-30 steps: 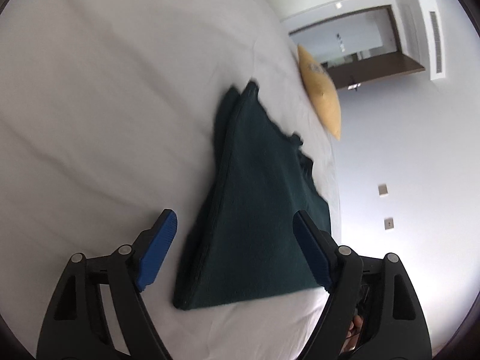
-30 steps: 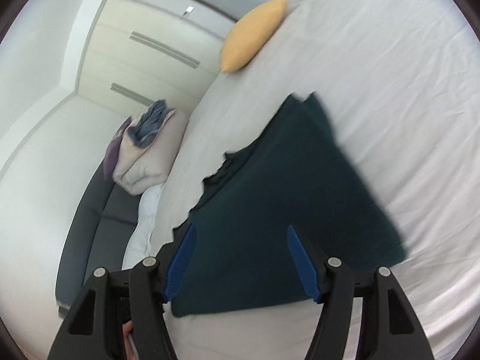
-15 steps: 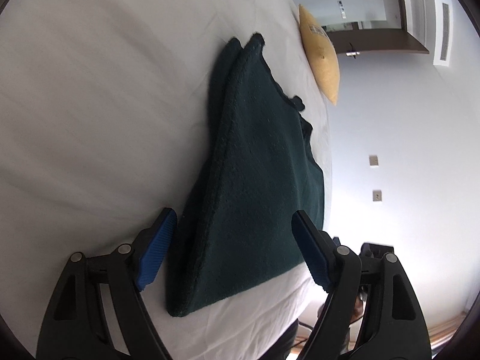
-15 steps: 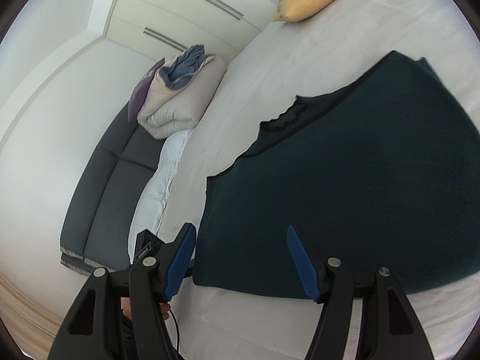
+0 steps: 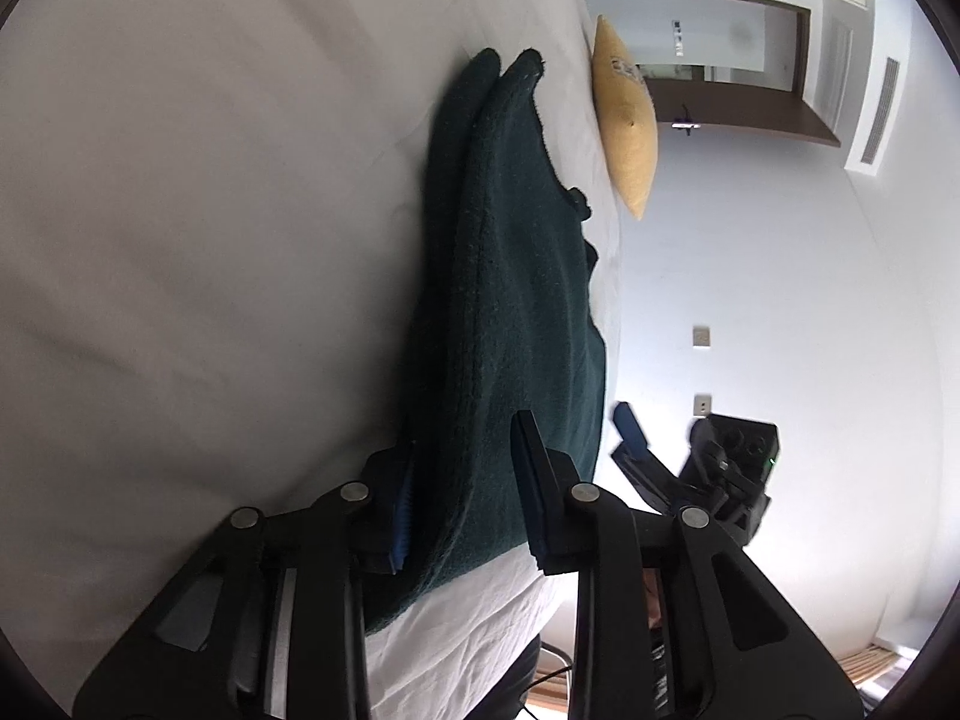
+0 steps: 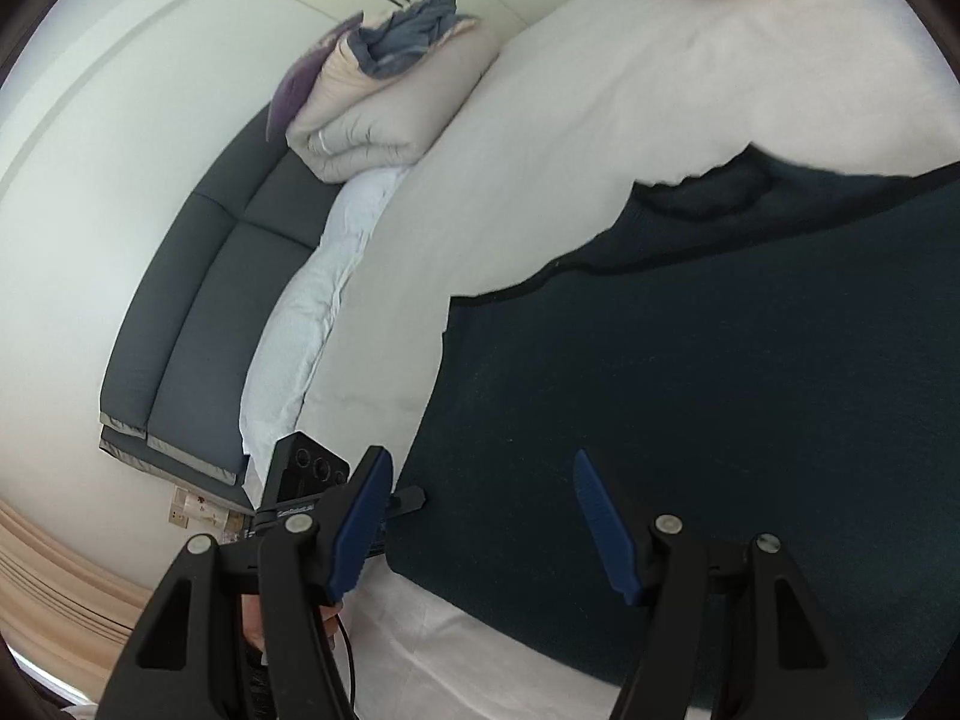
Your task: Fold small clothes
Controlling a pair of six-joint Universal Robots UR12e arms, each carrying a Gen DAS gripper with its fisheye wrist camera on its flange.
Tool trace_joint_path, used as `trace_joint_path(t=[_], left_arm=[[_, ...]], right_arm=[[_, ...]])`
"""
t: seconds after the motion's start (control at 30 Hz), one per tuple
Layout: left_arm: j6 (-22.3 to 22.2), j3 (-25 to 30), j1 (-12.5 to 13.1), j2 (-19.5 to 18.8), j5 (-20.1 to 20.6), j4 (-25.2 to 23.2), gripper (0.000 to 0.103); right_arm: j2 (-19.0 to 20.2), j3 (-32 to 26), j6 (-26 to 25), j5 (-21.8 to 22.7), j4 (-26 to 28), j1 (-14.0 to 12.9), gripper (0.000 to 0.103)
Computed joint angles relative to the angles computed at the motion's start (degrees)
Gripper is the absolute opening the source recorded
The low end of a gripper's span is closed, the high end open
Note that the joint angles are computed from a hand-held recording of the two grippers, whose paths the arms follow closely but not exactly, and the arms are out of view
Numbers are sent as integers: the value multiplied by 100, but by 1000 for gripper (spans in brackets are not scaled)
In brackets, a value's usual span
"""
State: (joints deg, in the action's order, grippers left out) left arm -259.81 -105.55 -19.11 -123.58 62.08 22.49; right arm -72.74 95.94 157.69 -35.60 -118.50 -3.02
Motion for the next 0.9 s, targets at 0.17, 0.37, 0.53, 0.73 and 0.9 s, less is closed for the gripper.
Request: trace_joint_path(t=[0.17,0.37,0.53,0.73,0.9], left_arm=[[33,-55,-39,68,176,136,11],[263,16,-127,225,463,-113,9],[504,284,-216,284,688,-541,8],[1067,828,-390,291,921,-1331,8],[1609,1893,-604,-71,971,-2212,8]], right_arm=[[322,-326,-17,-27,552,166,67],[561,-427,287,-200,804,154,61],[538,-414,16,-75,1025,89,61],[568,-650,-238,35,1574,-36,69],[729,-909,-474,509,2202,-270,69]])
